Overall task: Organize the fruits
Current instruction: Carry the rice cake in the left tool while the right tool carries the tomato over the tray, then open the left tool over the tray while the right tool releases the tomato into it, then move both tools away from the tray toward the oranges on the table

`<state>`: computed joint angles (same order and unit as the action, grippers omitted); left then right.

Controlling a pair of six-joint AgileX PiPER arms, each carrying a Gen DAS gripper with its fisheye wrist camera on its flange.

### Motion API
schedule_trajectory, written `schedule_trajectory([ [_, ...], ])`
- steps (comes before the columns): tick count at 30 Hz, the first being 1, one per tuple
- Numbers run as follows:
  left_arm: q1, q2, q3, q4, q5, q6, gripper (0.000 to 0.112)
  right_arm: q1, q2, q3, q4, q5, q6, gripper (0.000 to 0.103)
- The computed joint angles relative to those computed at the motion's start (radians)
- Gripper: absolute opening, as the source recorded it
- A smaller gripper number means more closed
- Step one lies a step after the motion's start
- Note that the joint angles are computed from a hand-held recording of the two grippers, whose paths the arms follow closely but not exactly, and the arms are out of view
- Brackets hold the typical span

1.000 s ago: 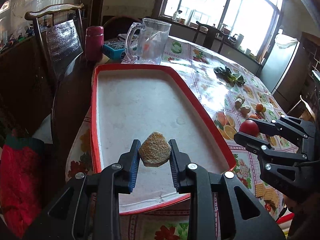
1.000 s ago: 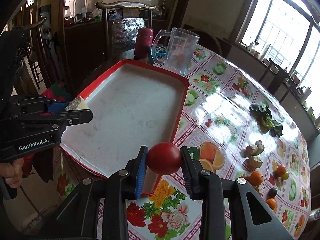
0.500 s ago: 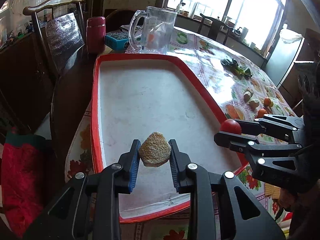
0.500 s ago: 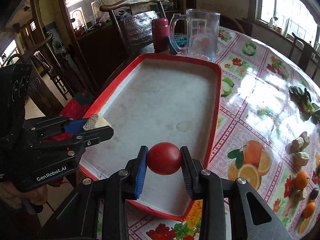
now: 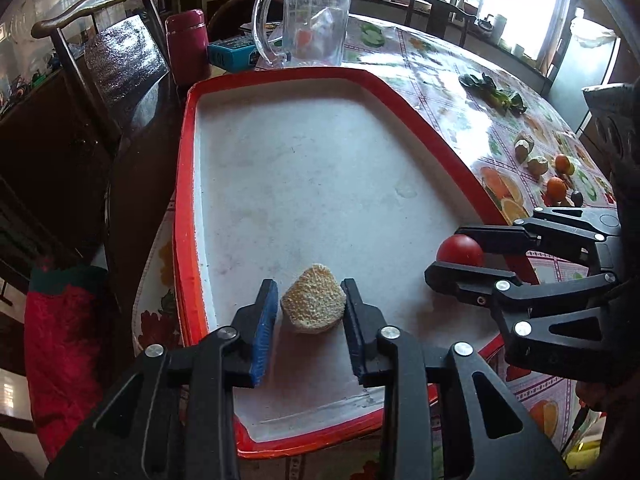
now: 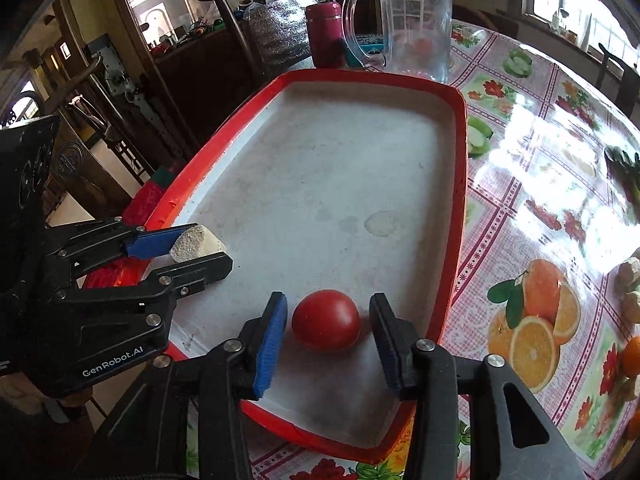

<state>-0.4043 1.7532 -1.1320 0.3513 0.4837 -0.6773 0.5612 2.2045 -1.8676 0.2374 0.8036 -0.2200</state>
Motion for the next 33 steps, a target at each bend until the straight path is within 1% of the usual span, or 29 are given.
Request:
schedule_trajectory([
  [1,-0.003,-0.005,0.003,0.021,0.006,-0.022,0.047,-0.001,-0.016,0.022,0.006,-0.016,-0.009,0.054],
  [2,-0.005,-0.016,0.012,0.039,0.002,-0.038,0.049,-0.002,-0.034,0.047,0.012,-0.034,-0.019,0.055],
  [7,-0.008,-0.084,0.053,0.084,0.001,-0.091,0.049,-0.001,-0.127,0.158,-0.022,-0.101,0.001,0.055],
  [9,-0.01,-0.118,0.074,0.103,-0.01,-0.12,0.05,0.008,-0.166,0.199,-0.082,-0.121,0.05,0.056],
  [12,-0.016,-0.161,0.102,0.142,-0.02,-0.186,0.054,0.032,-0.229,0.265,-0.226,-0.151,0.169,0.06],
  [14,-0.02,-0.179,0.111,0.15,-0.017,-0.212,0.054,0.042,-0.27,0.313,-0.305,-0.167,0.232,0.061],
  [16,-0.031,-0.186,0.111,0.161,-0.007,-0.236,0.054,0.043,-0.304,0.35,-0.353,-0.175,0.274,0.061],
  [23,-0.098,-0.19,0.083,0.199,0.046,-0.291,0.054,0.027,-0.406,0.47,-0.443,-0.205,0.361,0.061],
  [33,-0.182,-0.164,0.026,0.213,0.08,-0.296,0.054,-0.009,-0.526,0.615,-0.526,-0.233,0.451,0.061],
])
